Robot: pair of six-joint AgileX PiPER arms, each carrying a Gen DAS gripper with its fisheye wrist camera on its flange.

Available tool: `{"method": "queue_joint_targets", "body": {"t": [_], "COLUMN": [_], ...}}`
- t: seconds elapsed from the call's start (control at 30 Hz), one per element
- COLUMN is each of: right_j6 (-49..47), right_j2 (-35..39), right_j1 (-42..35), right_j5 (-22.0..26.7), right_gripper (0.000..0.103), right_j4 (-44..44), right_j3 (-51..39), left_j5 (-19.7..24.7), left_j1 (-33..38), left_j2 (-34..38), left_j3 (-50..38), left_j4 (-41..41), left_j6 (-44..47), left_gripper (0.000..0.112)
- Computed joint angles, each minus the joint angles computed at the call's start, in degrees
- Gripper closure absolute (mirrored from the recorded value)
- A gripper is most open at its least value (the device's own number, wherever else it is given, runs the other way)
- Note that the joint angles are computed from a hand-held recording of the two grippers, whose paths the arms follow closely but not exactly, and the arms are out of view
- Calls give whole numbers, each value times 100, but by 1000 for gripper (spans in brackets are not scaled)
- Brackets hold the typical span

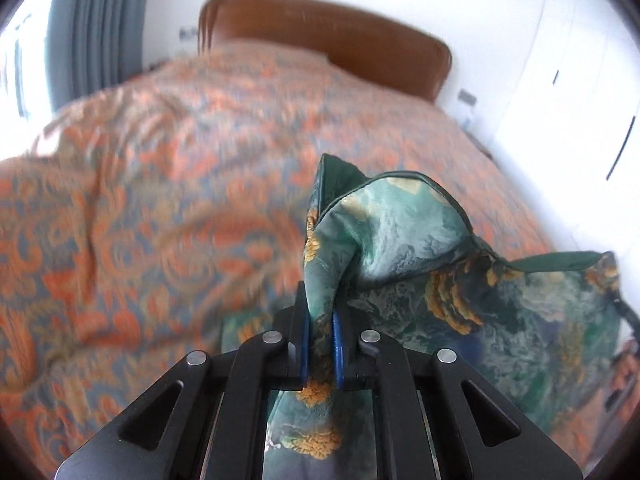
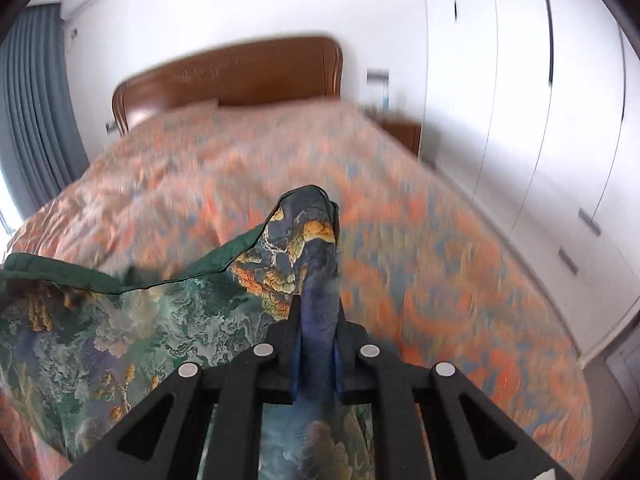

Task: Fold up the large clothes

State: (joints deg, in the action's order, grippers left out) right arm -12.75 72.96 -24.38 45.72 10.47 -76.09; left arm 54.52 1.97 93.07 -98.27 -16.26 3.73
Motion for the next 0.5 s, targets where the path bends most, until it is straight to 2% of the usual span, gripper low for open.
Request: {"method": "queue_joint_targets", "body": {"t": [0.1,0.2,0.27,0.37,0.5], "right_j6": [344,659,705,-32,-1031], "right_j2": [110,499,953,1530,1609], "right_j1": [219,295,268,-23,-248], "right_j5": [-456,-880,-892,-942,-1482], "right_gripper": [92,92,92,92,88], "right_j4": [-275,-595,-707,-31,937], "right_j3": [-57,132,219,576,1237], "left_j5": [-780,-916,-1098,-1741,-1946], "left_j1": [-362,-499,-441,-356,-354], "left_j2": [285,872,1078,1026,1090], "left_j3": [243,335,686,1443,1550], "left_j4": [732,1221,1084,671,615], "left_j6": [-538,-920,-757,-344,-270], "left_gripper": [105,105,102,100,98]}}
